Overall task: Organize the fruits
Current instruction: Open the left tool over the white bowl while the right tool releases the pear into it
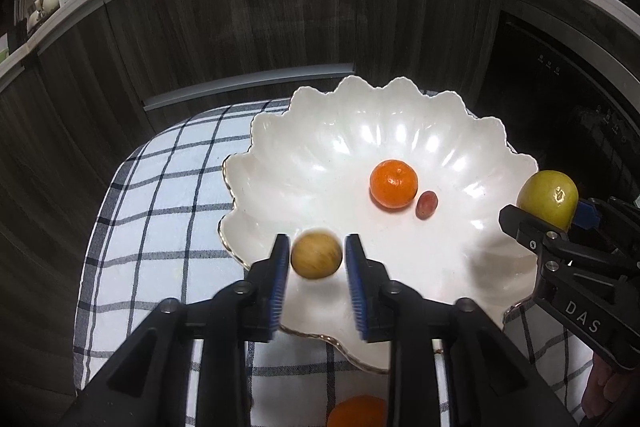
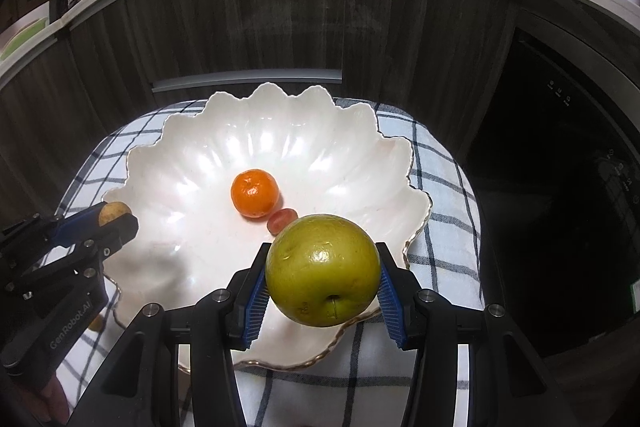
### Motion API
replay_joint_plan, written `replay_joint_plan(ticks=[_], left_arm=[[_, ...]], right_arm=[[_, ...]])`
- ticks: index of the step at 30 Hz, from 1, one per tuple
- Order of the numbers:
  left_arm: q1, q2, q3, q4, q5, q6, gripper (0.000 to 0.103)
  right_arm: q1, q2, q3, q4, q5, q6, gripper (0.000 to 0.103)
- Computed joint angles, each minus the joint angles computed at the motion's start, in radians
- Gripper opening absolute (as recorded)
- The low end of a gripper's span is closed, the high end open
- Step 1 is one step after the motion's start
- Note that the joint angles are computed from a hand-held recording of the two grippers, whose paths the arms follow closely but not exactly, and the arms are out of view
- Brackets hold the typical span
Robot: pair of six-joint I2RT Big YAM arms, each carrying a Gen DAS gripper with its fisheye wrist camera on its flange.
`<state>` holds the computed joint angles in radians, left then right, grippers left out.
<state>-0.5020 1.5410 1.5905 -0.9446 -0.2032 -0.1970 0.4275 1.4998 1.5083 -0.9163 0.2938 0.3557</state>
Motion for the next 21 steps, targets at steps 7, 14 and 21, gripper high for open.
replay_joint_plan(ticks=[7, 14, 21], left_arm=[[-0.01, -0.008, -0.006, -0.006, -0.033, -0.004, 0.054], [-0.015, -0.028, -0.016, 0.0, -0.067, -0.009, 0.07], [-0.022, -0.051, -0.019, 0.003, -0.081, -0.017, 0.077]], right_arm=[[0.011, -0.02, -0.017, 0.032, 0.05, -0.012, 0.071], [0.01, -0.042, -0.031, 0.038, 0.085, 0.015, 0.081], [0.016, -0.064, -0.04, 0.025, 0.108, 0.031, 0.081]])
